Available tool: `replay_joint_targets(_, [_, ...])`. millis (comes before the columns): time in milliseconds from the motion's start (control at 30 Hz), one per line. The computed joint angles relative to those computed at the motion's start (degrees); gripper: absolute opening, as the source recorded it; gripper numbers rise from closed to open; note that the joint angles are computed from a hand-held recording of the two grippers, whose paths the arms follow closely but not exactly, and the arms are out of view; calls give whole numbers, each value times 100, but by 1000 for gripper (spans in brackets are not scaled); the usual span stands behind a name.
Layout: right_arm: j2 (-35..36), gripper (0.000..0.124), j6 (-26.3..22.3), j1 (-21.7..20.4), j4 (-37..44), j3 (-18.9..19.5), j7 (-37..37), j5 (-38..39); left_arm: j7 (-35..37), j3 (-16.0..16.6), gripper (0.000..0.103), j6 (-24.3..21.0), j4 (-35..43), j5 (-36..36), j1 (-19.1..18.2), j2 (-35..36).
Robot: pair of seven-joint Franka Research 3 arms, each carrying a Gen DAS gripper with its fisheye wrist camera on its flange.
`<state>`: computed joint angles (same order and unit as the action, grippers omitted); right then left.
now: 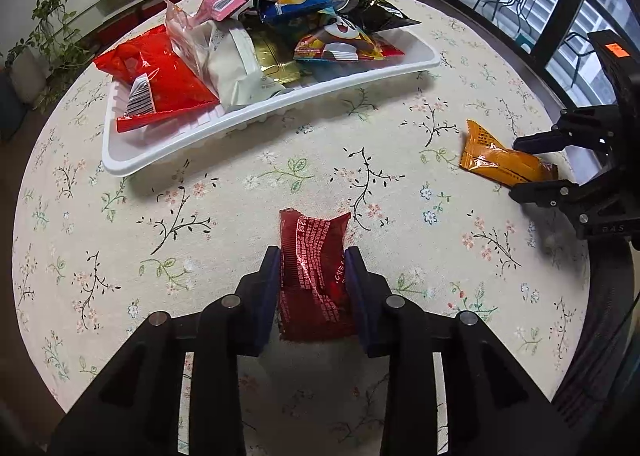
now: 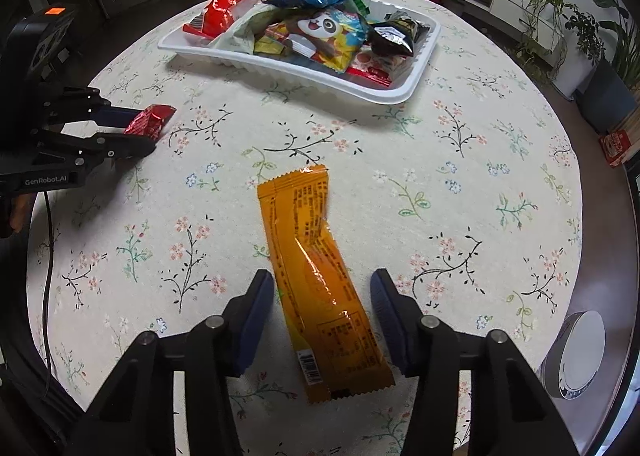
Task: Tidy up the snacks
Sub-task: 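Grasp the small red packet with the left tool while the right tool grasps the orange bar, then lift both held packets and carry them over the white tray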
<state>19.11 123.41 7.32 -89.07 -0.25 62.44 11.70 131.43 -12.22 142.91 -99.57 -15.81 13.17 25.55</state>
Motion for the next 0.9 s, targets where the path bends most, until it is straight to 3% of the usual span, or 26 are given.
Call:
replay_joint_targets(100, [31, 39, -98, 11, 84, -21, 107, -40, 64, -8, 27, -87, 4, -10, 34, -18])
replay_joint_targets(400, [41, 24, -221, -72, 148, 7, 260, 195, 324, -51, 24, -389, -2, -512, 247, -79])
replay_joint_targets(900, [-176, 18, -306, -496, -81, 75, 287, 1603, 653, -47, 24, -994, 201, -1784, 598, -122])
